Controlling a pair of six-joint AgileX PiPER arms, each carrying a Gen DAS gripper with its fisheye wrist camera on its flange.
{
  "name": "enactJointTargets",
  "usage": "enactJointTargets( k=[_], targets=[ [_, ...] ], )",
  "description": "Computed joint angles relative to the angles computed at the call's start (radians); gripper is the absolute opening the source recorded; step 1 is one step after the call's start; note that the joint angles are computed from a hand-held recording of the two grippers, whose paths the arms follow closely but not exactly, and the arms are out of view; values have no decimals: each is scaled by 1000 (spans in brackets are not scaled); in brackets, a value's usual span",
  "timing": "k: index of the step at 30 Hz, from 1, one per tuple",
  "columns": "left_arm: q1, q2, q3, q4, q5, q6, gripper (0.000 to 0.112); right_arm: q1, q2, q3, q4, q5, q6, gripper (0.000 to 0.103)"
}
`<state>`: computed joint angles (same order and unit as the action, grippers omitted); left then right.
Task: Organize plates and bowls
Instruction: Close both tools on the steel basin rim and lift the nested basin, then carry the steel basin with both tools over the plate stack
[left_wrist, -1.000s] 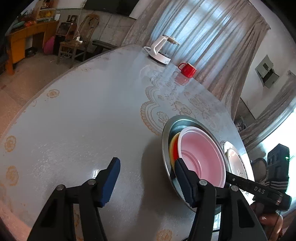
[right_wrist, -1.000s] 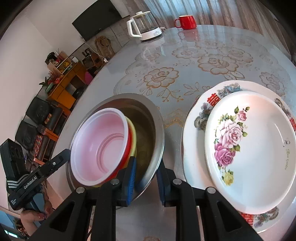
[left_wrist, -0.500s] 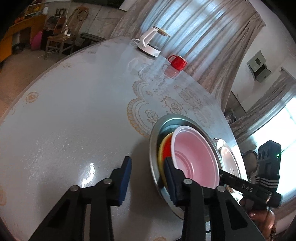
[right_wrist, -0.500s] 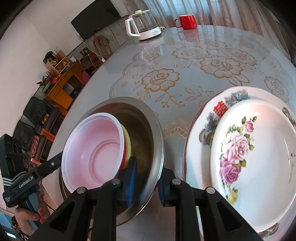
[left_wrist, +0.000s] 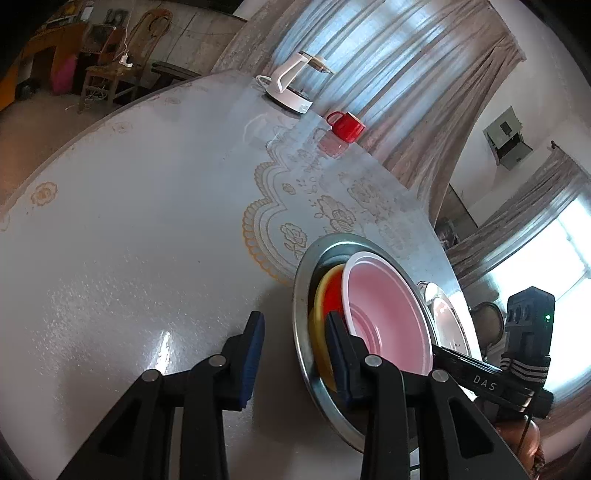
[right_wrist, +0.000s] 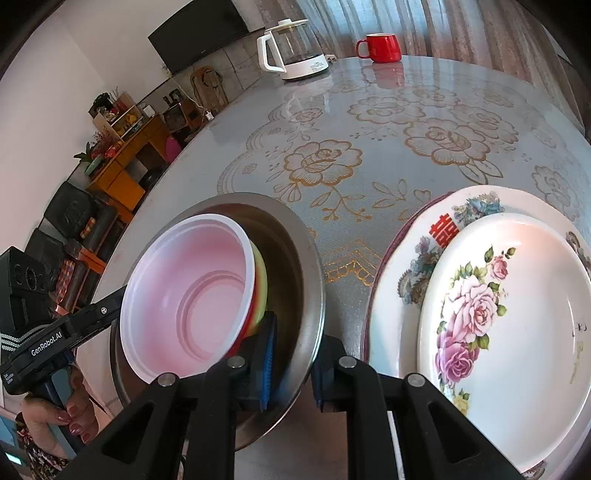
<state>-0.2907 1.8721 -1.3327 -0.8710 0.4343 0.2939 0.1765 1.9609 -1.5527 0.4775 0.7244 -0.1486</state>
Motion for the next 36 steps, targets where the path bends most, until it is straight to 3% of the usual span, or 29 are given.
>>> enactJointTargets(
  k=[4,6,14,18,23,27,29,32,36],
  targets=[
    [3,-5,37,-161,-10,133,25,3,4,-9,-12,4,10,15],
    [-4,-5,40,-174,-27,142,25,6,8,-17,-25,7,22,15],
    [-47,-16,7,85,-53,-29,19,3,15,-21,-15,3,15,15],
    [-29,-14,24,-47,-44,83,18,-2,11,-11,8,-3,-6,15],
    [-25,-13,25,-69,-39,105,17,-8,11,-10,24,0,-16,14],
    [-3,-17,63,-247,-38,249,15,-7,12,-10,31,1,-18,14],
    [-19,-30,79,-232,-77,245,15,-10,13,-10,52,2,-30,14],
    [-58,-48,86,-90,-135,159,16,-10,13,-7,58,-5,-30,14],
    [-48,-43,97,-163,-124,221,16,-9,13,-8,48,-7,-29,14]
  ],
)
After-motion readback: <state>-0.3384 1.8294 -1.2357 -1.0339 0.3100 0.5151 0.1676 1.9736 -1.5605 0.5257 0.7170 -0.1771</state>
